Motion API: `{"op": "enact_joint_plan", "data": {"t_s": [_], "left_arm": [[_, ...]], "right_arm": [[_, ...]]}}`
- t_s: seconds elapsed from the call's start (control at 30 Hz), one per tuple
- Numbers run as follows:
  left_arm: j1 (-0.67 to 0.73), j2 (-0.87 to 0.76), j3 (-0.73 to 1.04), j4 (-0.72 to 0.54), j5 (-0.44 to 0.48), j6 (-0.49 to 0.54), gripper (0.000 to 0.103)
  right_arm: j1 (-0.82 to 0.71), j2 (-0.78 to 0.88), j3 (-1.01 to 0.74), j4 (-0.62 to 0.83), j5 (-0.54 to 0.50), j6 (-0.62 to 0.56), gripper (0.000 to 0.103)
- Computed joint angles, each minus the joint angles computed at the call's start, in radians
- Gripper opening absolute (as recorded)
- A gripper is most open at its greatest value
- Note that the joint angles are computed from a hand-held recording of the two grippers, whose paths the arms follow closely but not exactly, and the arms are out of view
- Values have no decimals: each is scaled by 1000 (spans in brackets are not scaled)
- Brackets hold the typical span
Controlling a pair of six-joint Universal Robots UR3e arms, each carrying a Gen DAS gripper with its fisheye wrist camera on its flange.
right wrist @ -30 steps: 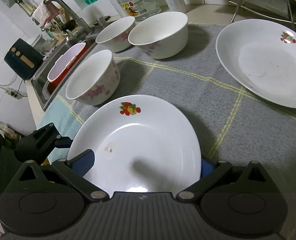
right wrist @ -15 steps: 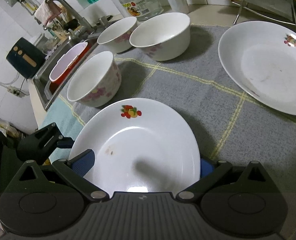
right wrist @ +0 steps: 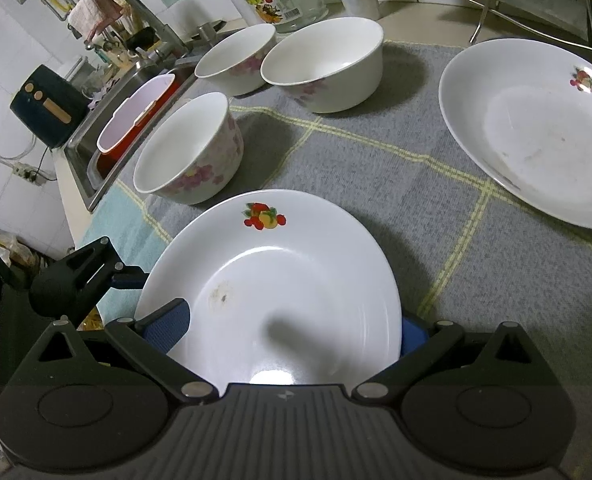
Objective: Organize plates and bowls
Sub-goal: 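Lift the fruit-decal plate with the right gripper and carry it toward the stained plate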
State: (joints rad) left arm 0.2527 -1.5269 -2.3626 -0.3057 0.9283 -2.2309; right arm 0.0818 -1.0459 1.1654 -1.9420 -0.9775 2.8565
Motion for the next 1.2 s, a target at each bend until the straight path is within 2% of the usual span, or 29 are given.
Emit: {"op": "enact_joint_plan", "data": {"t_s": [0.33, 0.83, 1.2], "left_arm": [[-20, 24, 14, -25, 17, -34, 103], [-184, -9, 87, 56, 133, -225, 103], [-354, -121, 221, 101, 239, -356, 103]], "right_arm": [[-19, -41, 33, 16, 11, -39, 103], [-109, -160, 135, 73, 57, -149, 103], [-232, -251, 199, 165, 85, -280, 103]]}}
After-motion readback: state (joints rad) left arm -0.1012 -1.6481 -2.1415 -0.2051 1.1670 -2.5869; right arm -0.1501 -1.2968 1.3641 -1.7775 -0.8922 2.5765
